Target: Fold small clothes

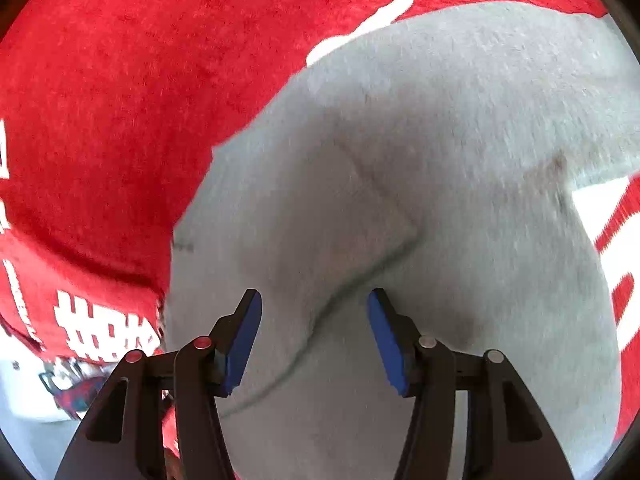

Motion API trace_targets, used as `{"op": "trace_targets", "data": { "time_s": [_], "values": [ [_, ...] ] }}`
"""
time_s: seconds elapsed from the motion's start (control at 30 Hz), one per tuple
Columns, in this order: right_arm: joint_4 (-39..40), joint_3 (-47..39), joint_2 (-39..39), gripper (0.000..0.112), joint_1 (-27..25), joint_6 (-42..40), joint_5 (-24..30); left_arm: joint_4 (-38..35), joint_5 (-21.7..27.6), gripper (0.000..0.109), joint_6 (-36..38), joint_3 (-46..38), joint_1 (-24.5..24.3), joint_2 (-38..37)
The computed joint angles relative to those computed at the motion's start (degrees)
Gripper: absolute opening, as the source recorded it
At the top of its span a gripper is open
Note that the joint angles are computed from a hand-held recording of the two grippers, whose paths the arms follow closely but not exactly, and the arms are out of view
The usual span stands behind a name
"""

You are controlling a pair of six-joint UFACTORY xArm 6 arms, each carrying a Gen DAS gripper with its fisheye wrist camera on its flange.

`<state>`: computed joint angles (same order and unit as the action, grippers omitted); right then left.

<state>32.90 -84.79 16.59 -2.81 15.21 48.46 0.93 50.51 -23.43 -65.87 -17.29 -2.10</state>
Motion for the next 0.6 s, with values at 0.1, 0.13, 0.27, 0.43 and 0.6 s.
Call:
{"op": "trace_targets", "data": {
  "time_s": [0.1, 0.13, 0.27, 0.43, 0.6],
  "values": [
    [-8.36, -5.43, 2.36, 0.008, 1.86, -2.91, 1.32, 0.82, -0.45, 0.009, -1.09, 0.61, -0.11, -0.44],
    [-9.97, -5.55, 2.14, 0.008, 2.15, -3.96, 1.40, 1.13, -0.24, 0.009, -1.27, 0.41, -0.14, -0.30],
    [-11.73, -5.28, 2.26, 0.008, 0.84, -2.82, 4.24, 2.10, -0.07, 0.009, -1.85, 0.14, -0.41, 0.04],
    [-16.11, -1.42, -0.87, 0.015, -0.70, 1.27, 4.33, 3.40, 2.00, 0.009, -2.98, -1.39, -1.28, 0.64],
    [-9.14, 0.71, -3.18, 0.028, -3.99, -3.08, 6.54, 4.12, 4.83, 0.009, -3.67, -3.01, -2.82, 0.03]
  ]
}}
